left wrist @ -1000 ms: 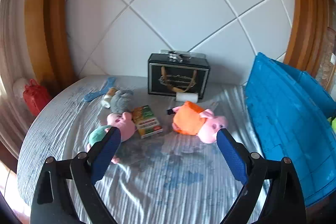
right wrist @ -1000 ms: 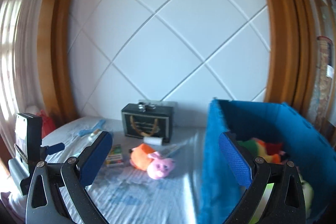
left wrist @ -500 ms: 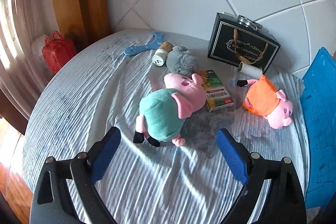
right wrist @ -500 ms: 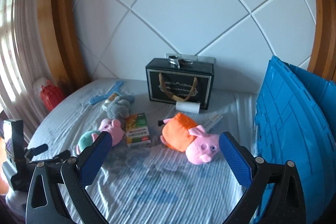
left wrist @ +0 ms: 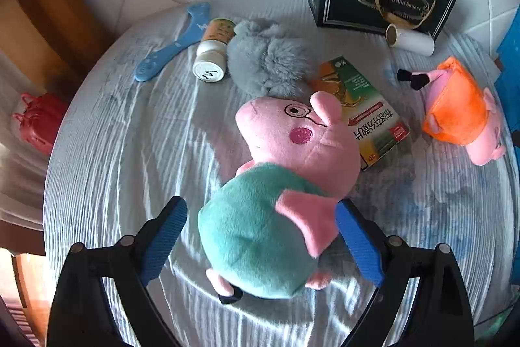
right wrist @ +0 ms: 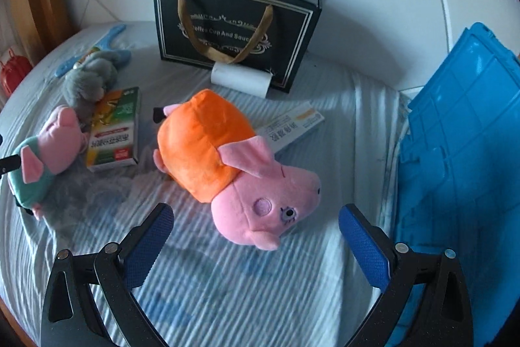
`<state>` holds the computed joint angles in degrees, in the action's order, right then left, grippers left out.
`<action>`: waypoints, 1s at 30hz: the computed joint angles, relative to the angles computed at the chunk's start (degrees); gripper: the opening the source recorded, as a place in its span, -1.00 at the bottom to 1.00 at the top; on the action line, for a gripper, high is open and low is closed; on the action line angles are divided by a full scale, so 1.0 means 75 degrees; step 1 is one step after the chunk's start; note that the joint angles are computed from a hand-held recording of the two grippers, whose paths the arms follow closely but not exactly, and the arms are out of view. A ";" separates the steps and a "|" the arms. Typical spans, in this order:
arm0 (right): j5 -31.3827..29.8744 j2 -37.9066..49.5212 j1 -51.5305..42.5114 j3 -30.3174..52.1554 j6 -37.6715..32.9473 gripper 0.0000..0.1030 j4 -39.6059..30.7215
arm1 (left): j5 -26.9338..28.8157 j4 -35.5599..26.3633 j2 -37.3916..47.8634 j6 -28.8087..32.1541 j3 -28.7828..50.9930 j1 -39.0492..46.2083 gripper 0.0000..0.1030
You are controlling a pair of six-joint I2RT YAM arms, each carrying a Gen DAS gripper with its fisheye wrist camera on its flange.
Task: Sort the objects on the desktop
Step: 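Move both grippers back to the pink pig plushes on the bed, then grasp the green-shirted pig plush with the left gripper while the right grasps the orange-dressed pig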
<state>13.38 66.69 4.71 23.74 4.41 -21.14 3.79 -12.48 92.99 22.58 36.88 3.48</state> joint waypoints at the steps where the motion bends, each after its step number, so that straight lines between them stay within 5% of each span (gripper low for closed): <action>1: -0.0075 0.0424 -0.0101 0.0097 -0.0084 1.00 0.0189 | -0.0050 -0.0106 0.0428 0.0018 0.0302 -0.0105 0.81; 10: -0.0287 0.3583 -0.0304 0.1250 -0.0940 1.00 0.1384 | 0.0166 -0.1531 0.2864 0.0181 0.2403 -0.0725 0.82; 15: -0.0653 0.4796 -0.0301 0.1791 -0.1322 1.00 0.1713 | 0.0208 -0.1531 0.3343 0.0043 0.2565 -0.0967 0.81; 22: -0.0729 0.5186 -0.0254 0.1628 -0.1200 0.94 0.2336 | 0.0446 -0.0489 0.2434 -0.0277 0.1377 -0.0860 0.50; 30: -0.1339 0.3311 -0.0491 -0.0058 -0.0269 0.20 0.3088 | 0.0909 0.0263 -0.0189 -0.0421 -0.0597 -0.0121 0.49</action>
